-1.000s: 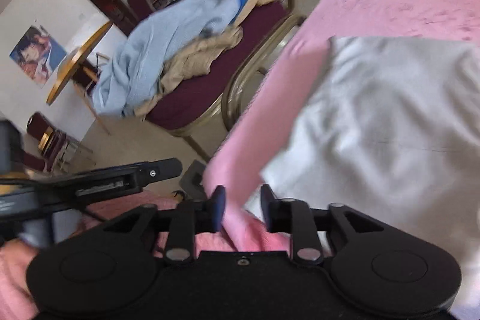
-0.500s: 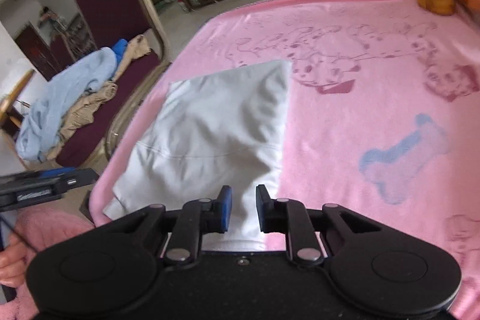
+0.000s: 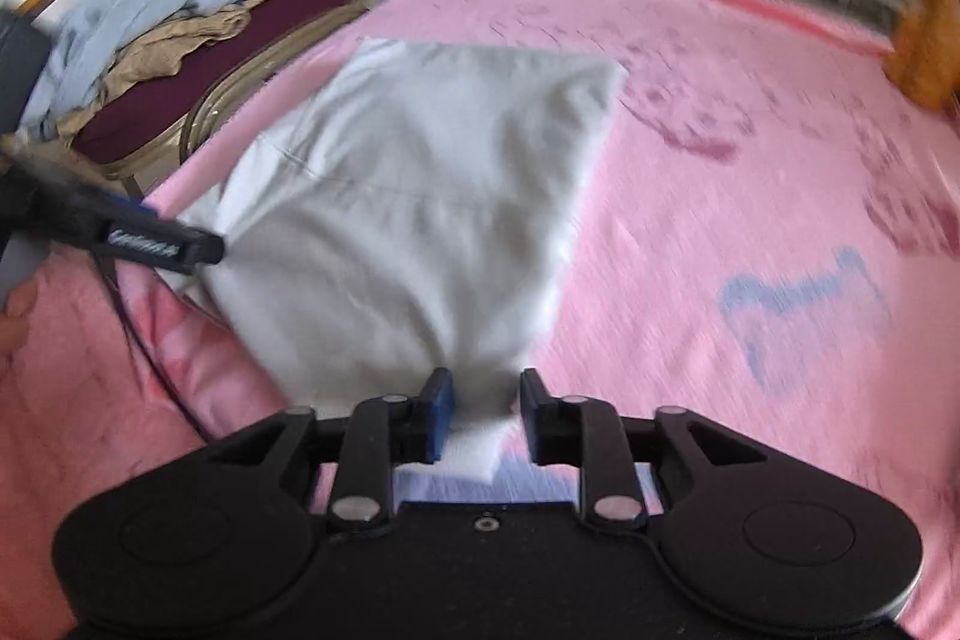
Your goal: Fold clothes
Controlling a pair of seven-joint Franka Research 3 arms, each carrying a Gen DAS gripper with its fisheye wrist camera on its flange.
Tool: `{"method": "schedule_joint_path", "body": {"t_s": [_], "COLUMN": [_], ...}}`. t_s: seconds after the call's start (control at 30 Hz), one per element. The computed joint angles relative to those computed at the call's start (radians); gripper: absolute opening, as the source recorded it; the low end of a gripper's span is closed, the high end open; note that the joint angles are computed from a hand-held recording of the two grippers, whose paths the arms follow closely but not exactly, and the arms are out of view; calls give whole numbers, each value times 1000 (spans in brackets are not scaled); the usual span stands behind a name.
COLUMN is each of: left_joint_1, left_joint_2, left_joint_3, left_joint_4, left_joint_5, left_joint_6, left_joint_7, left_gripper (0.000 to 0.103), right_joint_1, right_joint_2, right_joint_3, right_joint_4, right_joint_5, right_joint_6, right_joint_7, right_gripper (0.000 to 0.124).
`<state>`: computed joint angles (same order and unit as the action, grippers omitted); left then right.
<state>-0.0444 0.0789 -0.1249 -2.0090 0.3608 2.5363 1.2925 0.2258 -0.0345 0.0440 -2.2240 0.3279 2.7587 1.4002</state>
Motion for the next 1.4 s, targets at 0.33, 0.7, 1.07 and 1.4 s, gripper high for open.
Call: {"method": "schedule_joint_path", "body": {"t_s": [0.33, 0.7, 1.07, 1.4], "left_joint_1": [-1, -5, -25, -6], "left_joint_2": [-88, 230, 455, 455], "left_joint_3": [8, -27, -3, 21], "left_joint_4": [-47, 247, 520, 511], "left_joint_5": [-473, -173, -215, -51], "left_joint_6": [327, 226, 156, 361], "left_joint_7": [379, 204, 187, -111], "left_gripper": [60, 20, 29, 27], "right_joint_1": [39, -93, -253, -270], "right_joint_2": [-89, 220, 540, 525], "right_joint_3": [-63, 15, 84, 149], "right_joint_4": [58, 319, 639, 616], "right_joint_5": [403, 568, 856, 1019], "right_joint_6": [193, 47, -406, 33], "right_joint_7": [-315, -560, -424, -433], "right_gripper": [18, 17, 3, 15]}}
